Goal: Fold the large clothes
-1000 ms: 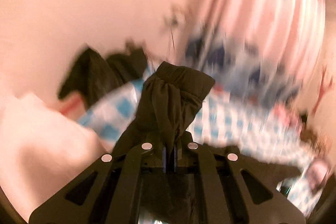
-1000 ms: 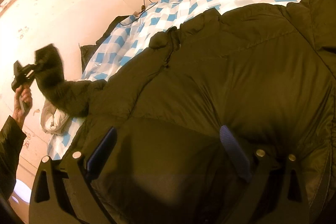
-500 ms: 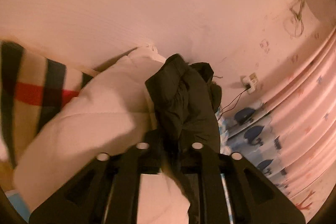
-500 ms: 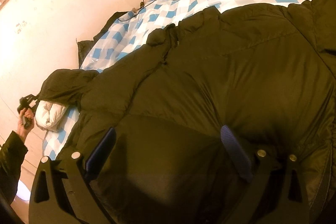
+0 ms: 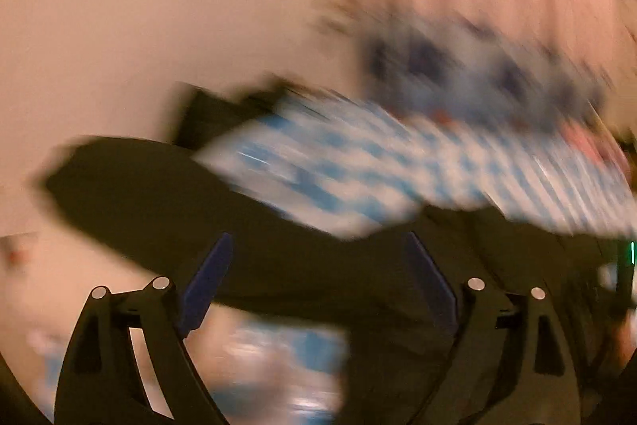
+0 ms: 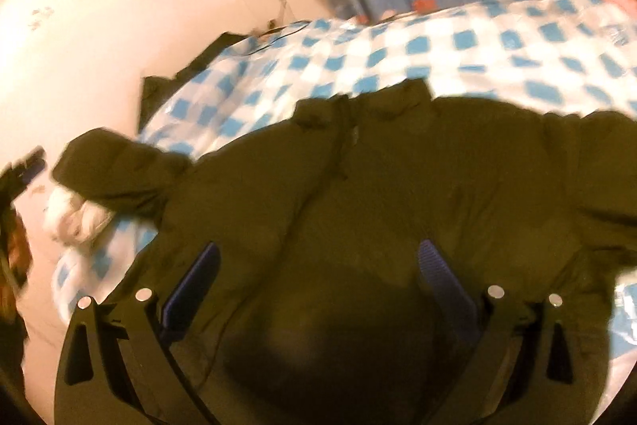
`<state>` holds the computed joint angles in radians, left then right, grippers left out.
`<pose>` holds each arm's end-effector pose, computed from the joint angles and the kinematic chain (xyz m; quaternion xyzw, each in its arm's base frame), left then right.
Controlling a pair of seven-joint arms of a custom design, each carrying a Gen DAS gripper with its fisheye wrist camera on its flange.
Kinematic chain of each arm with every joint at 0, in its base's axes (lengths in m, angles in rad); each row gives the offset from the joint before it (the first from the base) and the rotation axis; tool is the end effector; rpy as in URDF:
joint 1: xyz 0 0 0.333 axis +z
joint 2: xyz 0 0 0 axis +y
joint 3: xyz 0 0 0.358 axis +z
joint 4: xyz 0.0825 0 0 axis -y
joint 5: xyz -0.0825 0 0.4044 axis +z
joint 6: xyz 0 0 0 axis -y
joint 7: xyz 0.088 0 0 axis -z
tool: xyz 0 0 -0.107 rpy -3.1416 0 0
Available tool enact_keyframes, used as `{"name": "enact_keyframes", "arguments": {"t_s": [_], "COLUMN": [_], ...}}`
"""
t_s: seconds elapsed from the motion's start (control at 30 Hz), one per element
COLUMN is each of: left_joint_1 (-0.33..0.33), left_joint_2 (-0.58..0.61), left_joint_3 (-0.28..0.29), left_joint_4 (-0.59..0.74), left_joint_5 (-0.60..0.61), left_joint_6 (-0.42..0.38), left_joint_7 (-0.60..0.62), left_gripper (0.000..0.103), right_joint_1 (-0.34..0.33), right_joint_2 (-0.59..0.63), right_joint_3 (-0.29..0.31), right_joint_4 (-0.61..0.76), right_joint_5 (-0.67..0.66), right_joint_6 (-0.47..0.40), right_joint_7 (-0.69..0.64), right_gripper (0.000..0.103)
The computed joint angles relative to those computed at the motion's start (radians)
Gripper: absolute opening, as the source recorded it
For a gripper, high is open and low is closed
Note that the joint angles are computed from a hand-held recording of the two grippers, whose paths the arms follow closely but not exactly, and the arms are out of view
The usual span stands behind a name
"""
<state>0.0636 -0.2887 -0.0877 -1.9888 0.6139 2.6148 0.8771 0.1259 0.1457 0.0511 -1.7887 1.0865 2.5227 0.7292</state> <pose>0.5266 -0.0335 0.7288 -0.6930 0.5253 -0.2717 0.4123 0.6630 0.1078 0.5636 -0.7002 0.5280 -0.0419 0.4787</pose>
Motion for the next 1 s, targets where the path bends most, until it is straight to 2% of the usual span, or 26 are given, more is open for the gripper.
{"name": "enact_keyframes", "arguments": {"t_s": [0.03,0.07,0.1,0.17,0.2,0.23,0.27,0.3,0.33,0.37,0.43,0.47,0.6,0.63,0.7,0.73,0.8,0.83,0.93,1.0], "left_joint_1": [-0.008,-0.033,-0.044,-0.058,-0.061,-0.068,-0.071,-0.065,-0.055,-0.054,-0.060,-0.066,-0.081,-0.091,-0.110,-0.125,-0.137,-0.167,-0.166,-0.167], "left_joint_2": [0.082,0.130,0.183,0.283,0.318,0.369,0.408,0.422,0.428,0.410,0.381,0.359,0.233,0.205,0.173,0.170,0.209,0.232,0.233,0.171], "left_joint_3": [-0.034,-0.032,-0.032,-0.040,-0.036,-0.036,-0.034,-0.034,-0.035,-0.032,-0.027,-0.026,-0.036,-0.044,-0.057,-0.065,-0.076,-0.054,-0.071,-0.078], "left_joint_4": [0.040,0.052,0.082,0.136,0.151,0.185,0.202,0.187,0.167,0.125,0.107,0.098,0.004,-0.012,-0.050,-0.059,-0.047,-0.034,-0.026,-0.077], "left_joint_5": [-0.035,-0.026,-0.054,-0.078,-0.092,-0.097,-0.113,-0.155,-0.205,-0.212,-0.205,-0.186,-0.137,-0.128,-0.117,-0.121,-0.214,-0.264,-0.210,-0.158], "left_joint_6": [0.007,0.014,0.016,-0.012,-0.025,-0.083,-0.133,-0.160,-0.150,-0.120,-0.143,-0.147,-0.076,-0.070,-0.067,-0.087,-0.149,-0.193,-0.226,-0.180], "left_joint_7": [0.016,-0.024,-0.023,-0.090,-0.097,-0.114,-0.105,-0.078,-0.053,-0.068,-0.105,-0.139,-0.233,-0.240,-0.233,-0.209,-0.108,-0.061,-0.095,-0.179], "left_gripper": [0.084,0.084,0.084,0.084,0.084,0.084,0.084,0.084,0.085,0.085,0.085,0.085,0.085,0.086,0.087,0.088,0.088,0.088,0.088,0.088], "right_joint_1": [0.007,0.018,0.038,0.083,0.077,0.040,0.036,0.033,0.031,0.030,0.030,0.022,0.022,0.027,0.036,0.039,0.043,0.044,0.041,0.041], "right_joint_2": [-0.001,0.001,0.010,0.046,0.078,0.096,0.105,0.110,0.109,0.101,0.066,0.033,-0.071,-0.088,-0.082,-0.059,-0.043,-0.040,-0.079,-0.143], "right_joint_3": [-0.003,-0.008,-0.018,-0.062,-0.066,-0.036,-0.040,-0.040,-0.037,-0.037,-0.037,-0.027,-0.027,-0.031,-0.037,-0.040,-0.039,-0.041,-0.044,-0.038], "right_joint_4": [-0.005,-0.016,-0.034,-0.050,-0.035,-0.016,-0.004,0.008,0.008,0.003,-0.017,-0.041,-0.119,-0.142,-0.145,-0.131,-0.131,-0.121,-0.141,-0.201], "right_joint_5": [-0.028,-0.075,-0.179,-0.424,-0.492,-0.490,-0.456,-0.468,-0.474,-0.483,-0.503,-0.473,-0.461,-0.495,-0.594,-0.649,-0.659,-0.668,-0.652,-0.598], "right_joint_6": [0.023,0.061,0.123,0.165,0.121,0.083,0.067,0.053,0.051,0.051,0.053,0.071,0.061,0.053,-0.020,-0.081,-0.078,-0.092,-0.096,-0.047], "right_joint_7": [0.031,0.071,0.136,0.273,0.304,0.306,0.291,0.300,0.300,0.302,0.303,0.261,0.209,0.217,0.266,0.298,0.287,0.299,0.330,0.286], "right_gripper": [0.096,0.096,0.096,0.096,0.096,0.097,0.097,0.097,0.097,0.096,0.096,0.096,0.096,0.096,0.096,0.097,0.097,0.097,0.097,0.097]}}
